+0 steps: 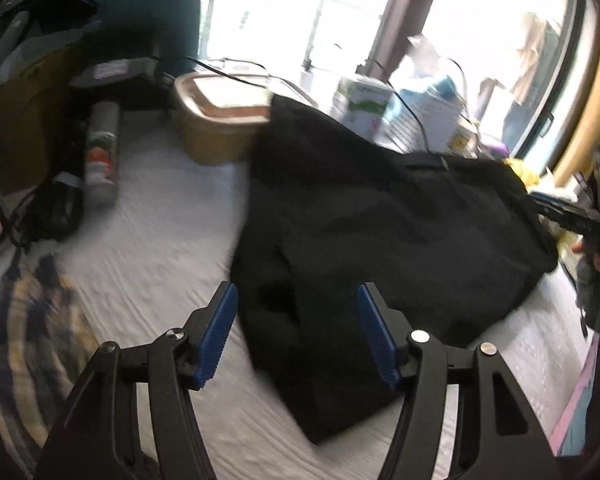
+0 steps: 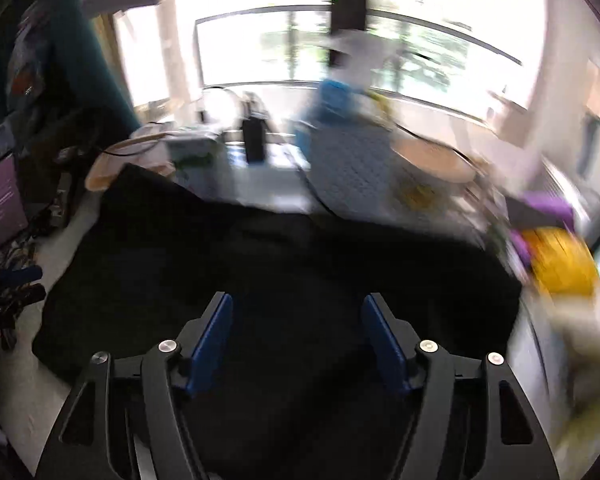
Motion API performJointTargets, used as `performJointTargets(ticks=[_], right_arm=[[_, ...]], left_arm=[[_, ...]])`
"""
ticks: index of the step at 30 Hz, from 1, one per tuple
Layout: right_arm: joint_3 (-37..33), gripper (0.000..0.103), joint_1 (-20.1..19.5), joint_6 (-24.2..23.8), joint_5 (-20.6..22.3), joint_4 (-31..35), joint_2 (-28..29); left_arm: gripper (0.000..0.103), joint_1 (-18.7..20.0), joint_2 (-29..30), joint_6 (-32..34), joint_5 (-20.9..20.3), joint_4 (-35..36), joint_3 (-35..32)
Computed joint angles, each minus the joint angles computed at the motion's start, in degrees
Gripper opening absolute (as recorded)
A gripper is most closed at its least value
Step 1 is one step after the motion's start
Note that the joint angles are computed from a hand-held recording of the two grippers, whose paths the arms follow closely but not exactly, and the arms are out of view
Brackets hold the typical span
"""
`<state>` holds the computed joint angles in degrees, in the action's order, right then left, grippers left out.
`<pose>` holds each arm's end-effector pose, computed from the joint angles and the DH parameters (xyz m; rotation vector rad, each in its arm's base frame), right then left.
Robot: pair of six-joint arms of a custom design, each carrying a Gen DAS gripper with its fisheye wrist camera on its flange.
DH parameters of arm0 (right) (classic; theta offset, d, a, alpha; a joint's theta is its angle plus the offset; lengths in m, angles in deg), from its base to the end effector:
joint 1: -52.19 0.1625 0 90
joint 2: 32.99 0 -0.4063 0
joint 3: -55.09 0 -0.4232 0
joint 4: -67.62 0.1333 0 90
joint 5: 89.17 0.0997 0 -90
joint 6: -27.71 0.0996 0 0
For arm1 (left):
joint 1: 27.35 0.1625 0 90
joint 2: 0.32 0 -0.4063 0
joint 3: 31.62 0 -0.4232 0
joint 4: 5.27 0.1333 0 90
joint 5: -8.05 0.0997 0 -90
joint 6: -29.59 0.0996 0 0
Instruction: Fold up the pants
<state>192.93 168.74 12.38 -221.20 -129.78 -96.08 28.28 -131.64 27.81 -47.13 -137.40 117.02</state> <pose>0.2469 -0.3451 0.1080 0.5950 -2.2973 0.7760 0.0099 -0.3224 0.3093 0.5542 2.5315 -0.7921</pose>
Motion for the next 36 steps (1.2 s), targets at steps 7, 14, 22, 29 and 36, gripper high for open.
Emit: performJointTargets(ticks=[7,14,22,29,36], right_arm=[[14.23,0.071,-4.59,9.73,3.38,-3.77,-11.38],[16.68,0.071,-3.78,12.02,5.2,-6.38,-11.54],[19.92,0.071,-5.31,17.27,10.37,-3.06,-13.53],[17.91,0.091,-11.6,16.1,13.39,-15.27,-8.61],[17.56,0.093,-23.92,20.28,31.98,-24.75,-7.64]], left_arm=[[0.062,-3.74,-2.05,-5.39,0.22,7.47,1.67],[0.062,-7.25,-3.67,-8.79,2.69,12.99,2.42],[0.062,-6.2,-4.32,-10.43,3.64,14.74,2.27],[0.062,-6.84,-4.06,-9.75,3.86,14.46,2.03],[0.062,-6.41,-4.5,-10.48,4.87,14.33,1.89]])
